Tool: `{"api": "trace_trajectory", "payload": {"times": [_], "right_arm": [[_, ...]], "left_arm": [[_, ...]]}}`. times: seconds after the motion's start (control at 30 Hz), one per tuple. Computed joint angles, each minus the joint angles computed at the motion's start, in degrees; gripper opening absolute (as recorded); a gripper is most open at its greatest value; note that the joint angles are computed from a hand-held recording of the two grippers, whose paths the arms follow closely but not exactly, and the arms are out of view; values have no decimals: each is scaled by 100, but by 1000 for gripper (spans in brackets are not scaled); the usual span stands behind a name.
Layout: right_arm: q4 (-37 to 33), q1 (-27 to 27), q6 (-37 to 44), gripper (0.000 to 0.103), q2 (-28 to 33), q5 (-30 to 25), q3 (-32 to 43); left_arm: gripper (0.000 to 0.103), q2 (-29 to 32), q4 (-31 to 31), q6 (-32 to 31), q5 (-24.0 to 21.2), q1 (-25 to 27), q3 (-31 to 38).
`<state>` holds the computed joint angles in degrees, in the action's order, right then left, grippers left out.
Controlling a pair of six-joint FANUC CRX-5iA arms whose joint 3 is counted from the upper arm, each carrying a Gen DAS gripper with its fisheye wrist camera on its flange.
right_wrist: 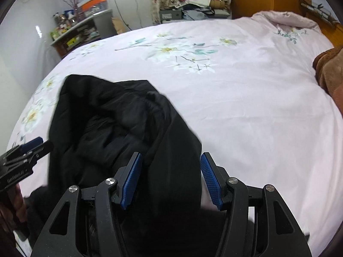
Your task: Fold large clothes
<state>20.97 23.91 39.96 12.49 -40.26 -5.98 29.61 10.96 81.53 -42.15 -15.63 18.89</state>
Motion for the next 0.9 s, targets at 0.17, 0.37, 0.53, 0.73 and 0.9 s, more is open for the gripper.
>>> {"api": "trace_trajectory", "payload": {"times": [0.17,0.37,0.53,0.73,0.9], "right_arm": [[-418,-79,412,10,148,-24,245],[849,291,-720,9,-1056,647,-1040],[1569,832,-1823,9,-2318,556,-2035],[1936,1852,-2851,9,-3515,-208,-2899],[1632,2518,-3252,9,-4030,-718,-3348]], "left_arm": [[3,-49,272,-205,224,-1,-232],[3,-1258,1592,-1384,1310,160,-1909],[3,-2448,2754,-2433,1672,233,-3260],[3,-3629,2960,-2791,1631,278,-4434],[3,-4173,2440,-2328,1140,454,-4958]]}}
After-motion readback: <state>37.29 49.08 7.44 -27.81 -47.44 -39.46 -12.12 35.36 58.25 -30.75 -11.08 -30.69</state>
